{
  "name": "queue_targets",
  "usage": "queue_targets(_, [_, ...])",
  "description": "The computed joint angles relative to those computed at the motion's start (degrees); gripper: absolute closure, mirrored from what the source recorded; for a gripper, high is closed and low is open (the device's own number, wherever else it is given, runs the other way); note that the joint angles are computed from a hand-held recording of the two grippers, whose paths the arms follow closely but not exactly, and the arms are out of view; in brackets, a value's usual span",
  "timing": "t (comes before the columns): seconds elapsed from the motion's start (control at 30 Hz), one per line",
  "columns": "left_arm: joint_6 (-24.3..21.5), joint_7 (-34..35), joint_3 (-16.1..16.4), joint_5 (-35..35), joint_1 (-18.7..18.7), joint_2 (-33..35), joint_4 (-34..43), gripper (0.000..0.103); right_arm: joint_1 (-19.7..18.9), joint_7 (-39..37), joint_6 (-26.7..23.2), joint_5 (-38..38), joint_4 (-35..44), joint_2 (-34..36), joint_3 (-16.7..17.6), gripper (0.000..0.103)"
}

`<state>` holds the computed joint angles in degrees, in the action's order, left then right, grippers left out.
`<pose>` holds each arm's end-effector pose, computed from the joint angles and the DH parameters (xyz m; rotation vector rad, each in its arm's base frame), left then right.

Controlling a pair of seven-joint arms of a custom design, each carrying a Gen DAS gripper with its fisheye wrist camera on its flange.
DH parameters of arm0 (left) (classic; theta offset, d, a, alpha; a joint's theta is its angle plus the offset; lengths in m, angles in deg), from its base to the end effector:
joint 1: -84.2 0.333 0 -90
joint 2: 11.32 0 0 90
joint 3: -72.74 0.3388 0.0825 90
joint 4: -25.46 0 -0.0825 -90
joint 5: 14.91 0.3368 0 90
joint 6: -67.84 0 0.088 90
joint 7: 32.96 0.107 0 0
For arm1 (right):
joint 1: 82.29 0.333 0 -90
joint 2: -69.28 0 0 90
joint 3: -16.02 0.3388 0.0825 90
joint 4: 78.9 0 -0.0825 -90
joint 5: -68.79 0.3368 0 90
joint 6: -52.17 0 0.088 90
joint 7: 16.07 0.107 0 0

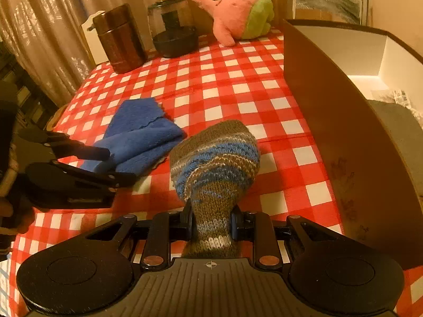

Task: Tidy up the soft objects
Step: 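Grasp the blue microfiber cloth with the left tool while the right tool holds the sock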

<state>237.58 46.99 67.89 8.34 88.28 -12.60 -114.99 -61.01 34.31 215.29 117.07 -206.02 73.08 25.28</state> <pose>0.4832 -0.0333 0.4216 -1.6545 2.0626 -0.3927 0.4800 0.2355 0.4503 -2.0937 1.2780 -0.1145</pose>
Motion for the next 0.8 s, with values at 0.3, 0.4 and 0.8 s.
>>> queue_targets(0.3, [1.81,0.32,2.14,2.46,1.91,3.66,4.02,0.045,-1.09,1.93,-1.46,-1.22,3.10,3.00,0.17,0.078])
queue_targets(0.4, [2.01,2.61,2.71,-2.62,2.44,4.89,5.27,0.045,-1.63,3.05,-1.73,-2.18,4.18,3.84,0.37,0.078])
queue_targets(0.8, [-6.19,26.31,-1.16,-41.97,6.30,7.97,10.45,0.035,-2.90,6.82,-2.67,-4.35,6.11,5.29,1.12,0.077])
